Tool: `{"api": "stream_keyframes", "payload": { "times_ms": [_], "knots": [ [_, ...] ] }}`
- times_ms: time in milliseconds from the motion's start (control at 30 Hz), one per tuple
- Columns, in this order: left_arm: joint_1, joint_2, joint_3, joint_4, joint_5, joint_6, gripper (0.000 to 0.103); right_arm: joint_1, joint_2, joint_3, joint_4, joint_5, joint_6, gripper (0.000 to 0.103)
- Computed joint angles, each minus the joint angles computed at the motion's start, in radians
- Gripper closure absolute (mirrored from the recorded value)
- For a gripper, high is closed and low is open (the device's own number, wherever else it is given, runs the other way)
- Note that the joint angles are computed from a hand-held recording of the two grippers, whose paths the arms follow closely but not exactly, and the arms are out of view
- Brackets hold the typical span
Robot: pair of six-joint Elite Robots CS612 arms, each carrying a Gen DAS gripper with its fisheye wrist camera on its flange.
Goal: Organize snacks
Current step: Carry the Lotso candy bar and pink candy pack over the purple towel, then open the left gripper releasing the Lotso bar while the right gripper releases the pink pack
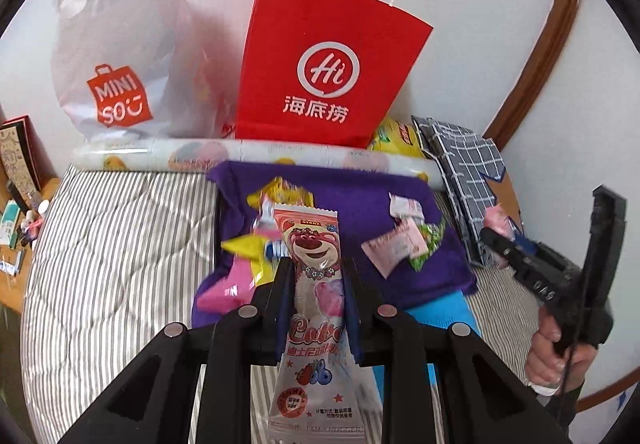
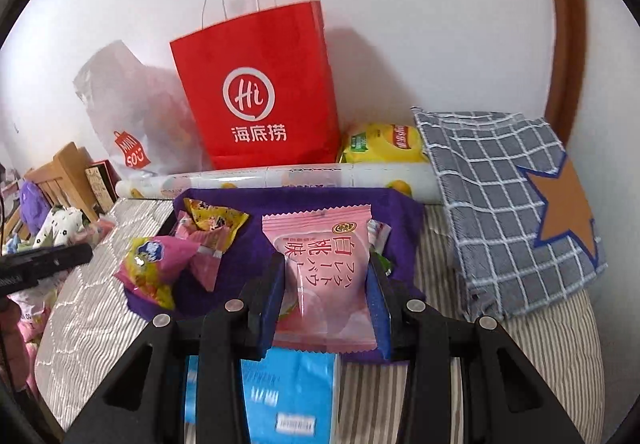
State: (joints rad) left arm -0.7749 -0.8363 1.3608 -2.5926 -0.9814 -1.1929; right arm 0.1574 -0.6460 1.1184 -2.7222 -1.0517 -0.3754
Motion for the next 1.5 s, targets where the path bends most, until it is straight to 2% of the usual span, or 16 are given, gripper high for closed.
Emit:
{"api": "stream_keyframes", "payload": {
  "times_ms": [267,500,667,833,933,1233,1400,1500],
  "knots": [
    [0.037,0.047,-0.055,-0.019,-0.053,0.035,0.081,0.016,0.101,-0.145,0.164,-0.105,-0.017,0.064],
    [0.065,0.105,-0.128,-0.025,-0.114,0.061,0.081,0.018,0.135,-0.189,0.199,-0.113,-0.044,0.063],
    [0.080,0.142,-0.183,-0.002,-0.135,0.073,0.081,0.016,0.136,-0.187,0.195,-0.097,-0.058,0.059],
    [0.083,0.163,-0.219,0.090,-0.097,0.062,0.080,0.015,0.126,-0.169,0.186,-0.070,-0.091,0.041],
    [0.091,0.170,-0.220,0.095,-0.120,0.050,0.080,0.018,0.115,-0.142,0.130,-0.080,-0.104,0.037],
    [0.093,0.171,-0.223,0.097,-0.116,0.050,0.079,0.012,0.087,-0.100,0.056,-0.075,-0.091,0.037],
    [0.092,0.161,-0.214,0.097,-0.123,0.028,0.069,0.006,0.062,-0.064,0.006,-0.073,-0.061,0.037],
    [0.083,0.147,-0.204,0.113,-0.093,0.013,0.062,0.005,0.044,-0.036,-0.009,-0.087,-0.063,0.037]
  ]
}}
